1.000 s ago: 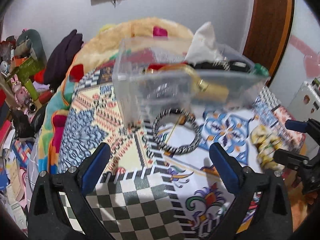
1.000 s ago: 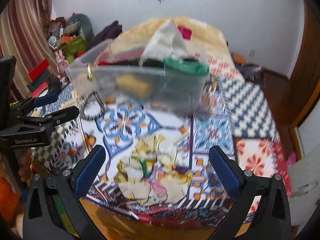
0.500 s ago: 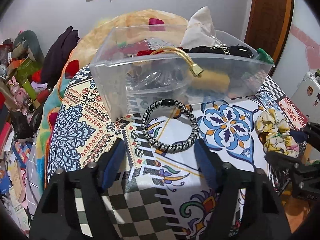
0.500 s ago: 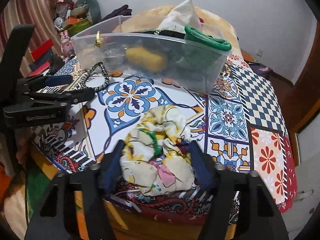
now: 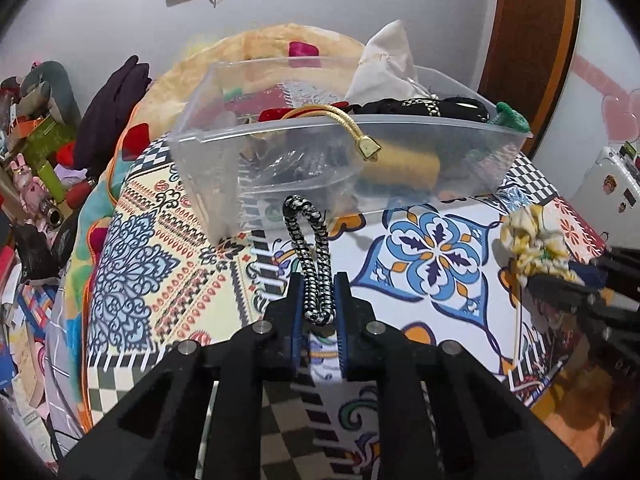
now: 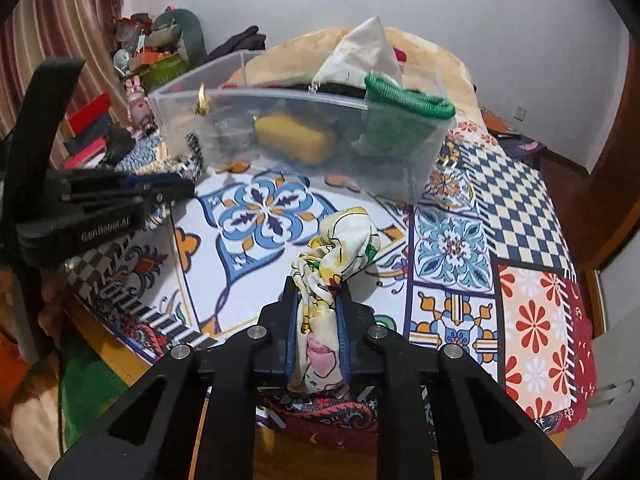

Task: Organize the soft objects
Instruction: 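Grasp the beaded bracelet with the left tool while the right tool grasps the floral cloth pouch, then carry the bracelet into the box with the left tool while the right tool drops the floral pouch in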

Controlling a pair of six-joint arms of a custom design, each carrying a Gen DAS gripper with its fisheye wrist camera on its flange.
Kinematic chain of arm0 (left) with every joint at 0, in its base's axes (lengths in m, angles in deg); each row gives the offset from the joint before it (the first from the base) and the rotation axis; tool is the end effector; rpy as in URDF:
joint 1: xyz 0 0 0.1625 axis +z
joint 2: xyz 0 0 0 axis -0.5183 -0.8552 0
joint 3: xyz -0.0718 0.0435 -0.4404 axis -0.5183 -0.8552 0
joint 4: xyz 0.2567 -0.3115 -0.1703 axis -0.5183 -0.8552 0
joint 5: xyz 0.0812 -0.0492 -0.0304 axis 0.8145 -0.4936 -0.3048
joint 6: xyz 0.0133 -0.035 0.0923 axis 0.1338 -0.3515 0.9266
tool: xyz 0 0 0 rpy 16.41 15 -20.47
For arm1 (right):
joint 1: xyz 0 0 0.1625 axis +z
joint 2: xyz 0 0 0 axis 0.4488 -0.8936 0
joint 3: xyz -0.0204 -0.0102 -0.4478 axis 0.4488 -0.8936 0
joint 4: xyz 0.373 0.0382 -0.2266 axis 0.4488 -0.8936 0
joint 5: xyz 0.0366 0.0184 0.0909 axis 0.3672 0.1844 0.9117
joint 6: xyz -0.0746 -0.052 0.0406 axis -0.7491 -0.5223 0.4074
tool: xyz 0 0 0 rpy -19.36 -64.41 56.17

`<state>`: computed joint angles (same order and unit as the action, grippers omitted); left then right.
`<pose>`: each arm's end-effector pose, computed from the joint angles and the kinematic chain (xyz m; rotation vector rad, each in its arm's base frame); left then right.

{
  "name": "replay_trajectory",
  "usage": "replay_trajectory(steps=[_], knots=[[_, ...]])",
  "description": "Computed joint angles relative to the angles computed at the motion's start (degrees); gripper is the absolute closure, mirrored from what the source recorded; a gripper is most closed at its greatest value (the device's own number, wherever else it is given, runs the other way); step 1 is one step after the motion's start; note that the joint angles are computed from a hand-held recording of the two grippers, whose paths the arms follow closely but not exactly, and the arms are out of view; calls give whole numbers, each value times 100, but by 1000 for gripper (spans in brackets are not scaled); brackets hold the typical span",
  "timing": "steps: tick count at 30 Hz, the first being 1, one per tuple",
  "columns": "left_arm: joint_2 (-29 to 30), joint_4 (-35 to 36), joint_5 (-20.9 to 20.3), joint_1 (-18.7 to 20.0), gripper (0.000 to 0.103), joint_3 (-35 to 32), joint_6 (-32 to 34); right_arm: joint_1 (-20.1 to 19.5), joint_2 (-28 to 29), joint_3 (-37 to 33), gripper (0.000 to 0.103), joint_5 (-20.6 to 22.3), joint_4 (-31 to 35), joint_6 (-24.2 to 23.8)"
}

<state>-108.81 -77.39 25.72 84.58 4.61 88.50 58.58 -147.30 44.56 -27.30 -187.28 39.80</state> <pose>-0.3009 -0.7333 0.0165 0.8295 2.3498 -0.6214 0.0446 -0.6638 0.2623 0.5287 -2.3910 0.7714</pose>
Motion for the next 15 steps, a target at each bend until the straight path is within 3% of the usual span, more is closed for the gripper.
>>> replay_trajectory(steps=[8,15], knots=[[-329,-790,-121,-166,90,517,266,126,-58,3,89,182,-257,-85],[-456,-1335,-228,-323,90,480,675,317,-74,-161,89,415,-610,-260]])
